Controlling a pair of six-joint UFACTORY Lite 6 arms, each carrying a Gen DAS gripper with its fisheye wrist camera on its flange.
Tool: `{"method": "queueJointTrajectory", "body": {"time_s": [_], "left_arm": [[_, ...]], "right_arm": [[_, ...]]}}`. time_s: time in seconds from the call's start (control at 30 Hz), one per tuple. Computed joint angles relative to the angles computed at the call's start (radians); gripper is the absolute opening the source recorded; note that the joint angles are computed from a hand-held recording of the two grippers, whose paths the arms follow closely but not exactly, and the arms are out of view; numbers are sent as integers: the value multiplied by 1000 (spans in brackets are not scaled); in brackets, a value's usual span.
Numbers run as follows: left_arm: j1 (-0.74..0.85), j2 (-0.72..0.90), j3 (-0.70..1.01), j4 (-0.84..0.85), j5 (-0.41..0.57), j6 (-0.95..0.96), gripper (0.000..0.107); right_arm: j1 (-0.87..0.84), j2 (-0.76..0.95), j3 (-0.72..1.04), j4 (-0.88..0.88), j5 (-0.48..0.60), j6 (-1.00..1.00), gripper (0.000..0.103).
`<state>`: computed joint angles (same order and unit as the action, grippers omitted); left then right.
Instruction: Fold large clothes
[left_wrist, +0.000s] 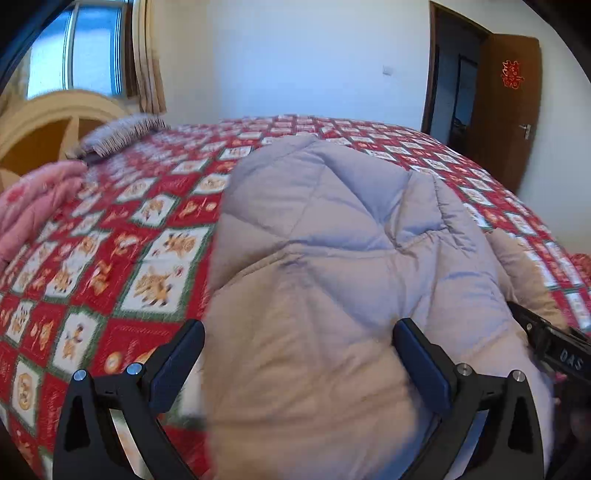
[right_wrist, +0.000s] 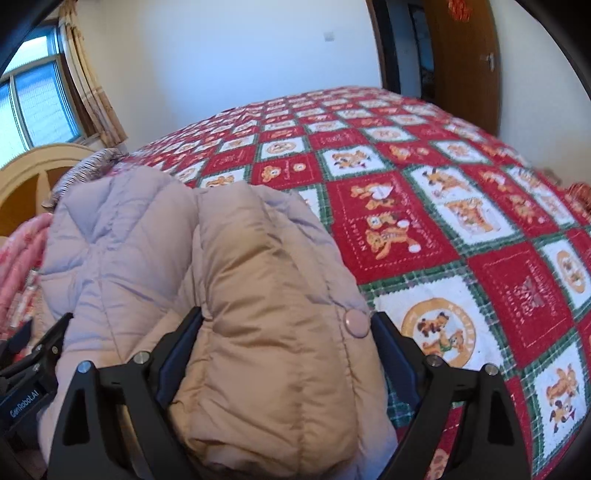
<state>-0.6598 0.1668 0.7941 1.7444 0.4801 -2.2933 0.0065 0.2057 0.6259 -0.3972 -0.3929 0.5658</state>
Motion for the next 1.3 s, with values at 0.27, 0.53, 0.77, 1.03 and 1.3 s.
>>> {"method": "queueJointTrajectory", "body": {"time_s": [0.27, 0.53, 0.77, 1.03, 1.3], "left_arm": [[138, -53, -142, 269, -115, -277, 102], [39, 32, -76, 99, 5, -174, 102], [41, -1, -98, 76, -10, -183, 102], [75, 31, -68, 170, -48, -211, 102], [131, 71, -49, 391, -129, -416, 102]], "right_arm": [[-101, -119, -120, -177, -65, 79, 96], [-138, -36, -94, -316, -150, 204, 96], [-194, 39, -54, -472, -224, 331, 96], [-171, 20, -89, -383, -250, 224, 96], [-214, 104, -12, -547, -279, 364, 96]]}}
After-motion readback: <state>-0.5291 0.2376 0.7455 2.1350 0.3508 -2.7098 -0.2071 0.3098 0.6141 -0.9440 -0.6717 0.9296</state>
